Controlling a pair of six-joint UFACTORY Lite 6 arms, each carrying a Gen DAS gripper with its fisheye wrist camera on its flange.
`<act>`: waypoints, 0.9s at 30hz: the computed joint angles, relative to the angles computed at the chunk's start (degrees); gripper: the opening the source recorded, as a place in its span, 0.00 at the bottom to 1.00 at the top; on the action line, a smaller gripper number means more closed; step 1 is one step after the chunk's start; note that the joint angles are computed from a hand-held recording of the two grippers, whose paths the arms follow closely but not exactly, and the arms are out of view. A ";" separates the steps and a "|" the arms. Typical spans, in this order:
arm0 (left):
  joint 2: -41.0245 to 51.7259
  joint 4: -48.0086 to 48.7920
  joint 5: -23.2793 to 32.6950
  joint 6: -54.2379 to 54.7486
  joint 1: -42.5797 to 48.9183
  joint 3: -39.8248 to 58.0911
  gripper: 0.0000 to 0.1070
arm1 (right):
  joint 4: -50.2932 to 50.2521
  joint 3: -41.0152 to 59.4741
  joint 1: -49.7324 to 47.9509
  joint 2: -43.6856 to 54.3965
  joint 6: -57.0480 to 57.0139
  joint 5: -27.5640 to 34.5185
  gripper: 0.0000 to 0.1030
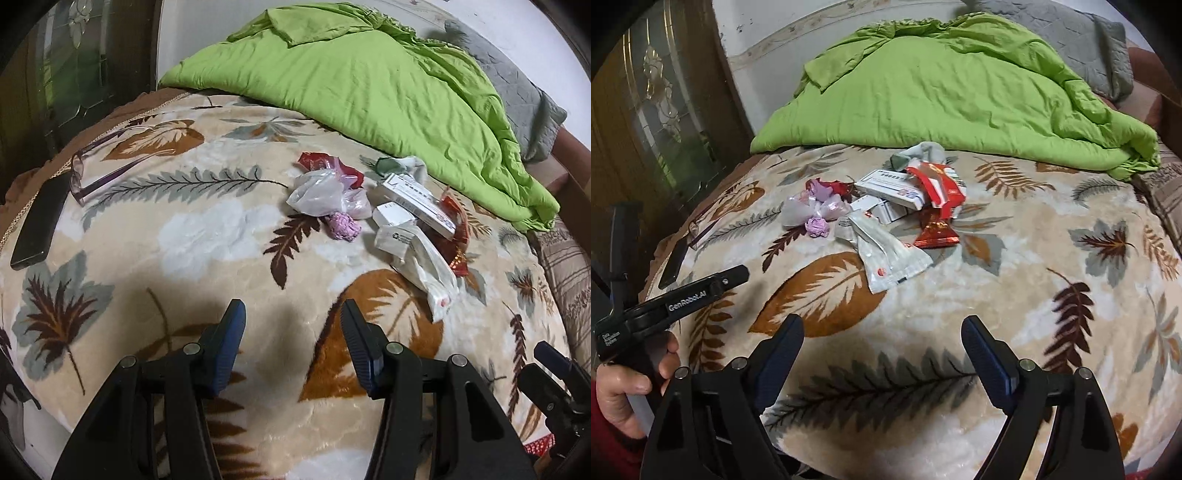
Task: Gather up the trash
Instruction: 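Swing both tools back over the trash pile on the bed, then grasp the white plastic bag with the right gripper while the left gripper grasps the pink wrapper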
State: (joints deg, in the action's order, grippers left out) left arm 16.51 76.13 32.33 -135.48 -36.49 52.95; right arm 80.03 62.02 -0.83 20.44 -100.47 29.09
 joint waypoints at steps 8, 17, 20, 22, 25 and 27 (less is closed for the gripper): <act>0.47 9.92 2.41 -13.70 1.69 -2.16 0.49 | -3.90 12.18 3.43 10.13 7.48 -0.36 0.87; 3.53 5.08 0.29 -4.37 2.81 1.26 0.49 | -17.90 31.03 8.92 22.79 19.48 -0.63 0.87; 3.89 3.55 -1.04 -2.07 3.12 1.87 0.49 | -27.57 42.34 11.04 30.39 29.20 -0.32 0.87; 3.73 2.96 -2.85 -1.03 3.79 1.79 0.49 | -35.41 50.19 12.61 36.25 36.30 -0.34 0.87; 3.67 2.23 -4.54 0.71 4.13 2.08 0.49 | -46.71 58.41 14.40 43.25 46.38 -0.84 0.72; 3.86 1.32 -4.77 2.61 4.03 2.80 0.49 | -51.07 59.87 14.81 45.13 50.63 -1.26 0.57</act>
